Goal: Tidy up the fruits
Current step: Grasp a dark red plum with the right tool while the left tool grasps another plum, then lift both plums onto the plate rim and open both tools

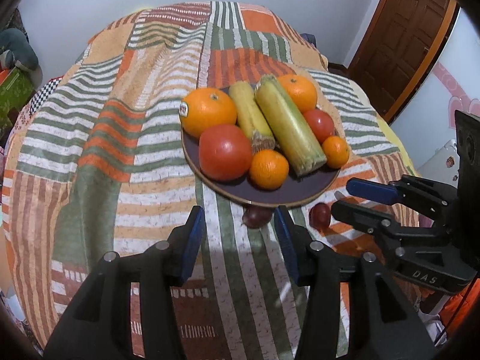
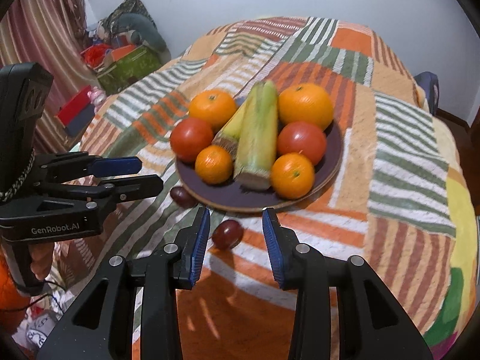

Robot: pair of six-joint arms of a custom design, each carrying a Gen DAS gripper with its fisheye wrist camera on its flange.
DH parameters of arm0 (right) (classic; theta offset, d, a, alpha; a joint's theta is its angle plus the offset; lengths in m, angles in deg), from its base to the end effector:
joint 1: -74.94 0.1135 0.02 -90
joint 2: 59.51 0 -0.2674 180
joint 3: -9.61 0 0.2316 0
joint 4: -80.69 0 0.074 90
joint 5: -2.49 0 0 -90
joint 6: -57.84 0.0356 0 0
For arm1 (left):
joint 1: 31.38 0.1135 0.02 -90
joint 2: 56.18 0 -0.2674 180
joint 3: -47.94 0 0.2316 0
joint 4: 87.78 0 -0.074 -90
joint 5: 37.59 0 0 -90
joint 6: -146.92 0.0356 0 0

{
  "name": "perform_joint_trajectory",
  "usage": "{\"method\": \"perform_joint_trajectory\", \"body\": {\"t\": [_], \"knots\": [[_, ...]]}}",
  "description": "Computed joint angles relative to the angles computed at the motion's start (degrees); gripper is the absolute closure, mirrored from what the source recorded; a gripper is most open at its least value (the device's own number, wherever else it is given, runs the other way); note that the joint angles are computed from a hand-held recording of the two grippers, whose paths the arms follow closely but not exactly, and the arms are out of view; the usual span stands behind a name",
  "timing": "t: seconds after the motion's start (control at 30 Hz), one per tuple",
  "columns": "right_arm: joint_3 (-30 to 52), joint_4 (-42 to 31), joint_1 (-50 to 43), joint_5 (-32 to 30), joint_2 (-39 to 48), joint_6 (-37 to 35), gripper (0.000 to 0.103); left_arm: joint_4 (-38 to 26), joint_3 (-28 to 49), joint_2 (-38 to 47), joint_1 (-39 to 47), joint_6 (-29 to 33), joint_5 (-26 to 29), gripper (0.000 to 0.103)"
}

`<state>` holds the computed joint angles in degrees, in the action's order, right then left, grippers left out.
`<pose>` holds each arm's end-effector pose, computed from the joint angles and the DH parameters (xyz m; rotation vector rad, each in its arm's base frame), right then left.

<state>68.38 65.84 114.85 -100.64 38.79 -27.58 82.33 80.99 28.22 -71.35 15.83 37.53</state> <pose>0.2253 0.1990 0.1424 -0.8767 2.4375 0.5905 0.1520 -0.1155 0.1037 -0.1120 2.5892 -0.1745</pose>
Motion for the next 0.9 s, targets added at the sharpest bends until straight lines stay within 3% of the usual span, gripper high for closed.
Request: {"method": "perform_joint_trajectory", "body": {"t": [0.3, 0.5, 0.67, 0.73, 0.9], "knots": [[0.83, 0.11, 1.63, -0.52, 3.81, -0.16, 0.07, 8.04, 0.04, 9.1, 1.14, 1.64, 3.76, 0.055], [0.33, 1.25, 1.63, 0.02, 4.01, -0.85, 0.08, 9.59, 1.57, 12.11, 0.99, 2.3, 2.63, 0.055], [-0.42, 2.25, 1.24, -0.78, 3.86, -0.56, 0.08, 10.72, 2.04, 13.45, 0.99, 2.78, 2.61, 0.063], [-0.5, 2.32, 1.31, -0.54, 3.67, -0.43, 0.08, 11.38, 1.78, 13.57, 0.86, 2.81, 2.86, 0.071], [-0.96, 2.38, 0.83, -0.52, 2.45, -0.19, 0.08, 11.97, 1.54, 13.79, 0.92, 2.72, 3.02, 0.076]]}}
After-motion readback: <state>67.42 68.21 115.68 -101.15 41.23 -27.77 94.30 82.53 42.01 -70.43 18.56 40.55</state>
